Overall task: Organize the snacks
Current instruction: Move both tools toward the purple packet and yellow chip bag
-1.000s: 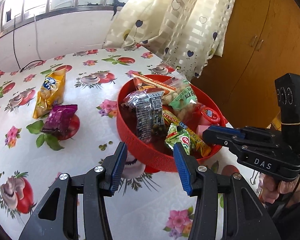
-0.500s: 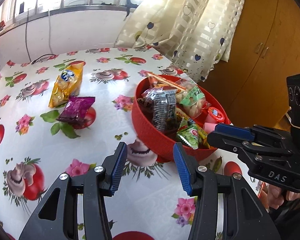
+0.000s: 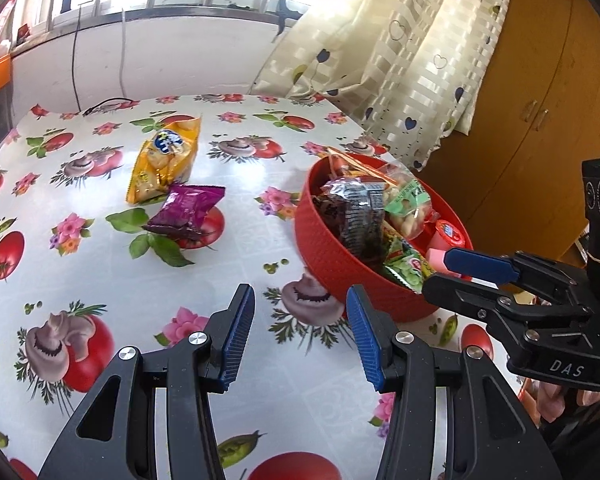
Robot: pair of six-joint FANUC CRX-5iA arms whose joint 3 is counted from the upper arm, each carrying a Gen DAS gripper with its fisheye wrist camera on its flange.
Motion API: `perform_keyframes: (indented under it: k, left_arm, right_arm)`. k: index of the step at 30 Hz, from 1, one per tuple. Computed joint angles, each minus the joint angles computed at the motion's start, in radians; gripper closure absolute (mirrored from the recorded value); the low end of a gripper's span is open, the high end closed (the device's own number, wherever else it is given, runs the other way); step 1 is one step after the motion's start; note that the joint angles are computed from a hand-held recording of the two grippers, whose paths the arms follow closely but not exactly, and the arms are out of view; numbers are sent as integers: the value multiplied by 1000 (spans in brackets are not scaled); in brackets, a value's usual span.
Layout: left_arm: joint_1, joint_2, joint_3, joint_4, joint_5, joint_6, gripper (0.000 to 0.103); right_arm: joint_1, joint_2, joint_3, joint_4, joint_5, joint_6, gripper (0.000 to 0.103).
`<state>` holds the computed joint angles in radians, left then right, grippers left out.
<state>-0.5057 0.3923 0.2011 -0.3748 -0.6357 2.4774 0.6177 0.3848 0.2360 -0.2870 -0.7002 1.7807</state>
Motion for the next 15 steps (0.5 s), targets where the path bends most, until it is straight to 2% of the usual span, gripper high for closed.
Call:
perform_keyframes:
  k: [15]
  left_arm:
    - [32, -17, -23, -14, -3, 43, 54]
  right_arm:
    - [17, 32, 49, 1, -16, 24, 49]
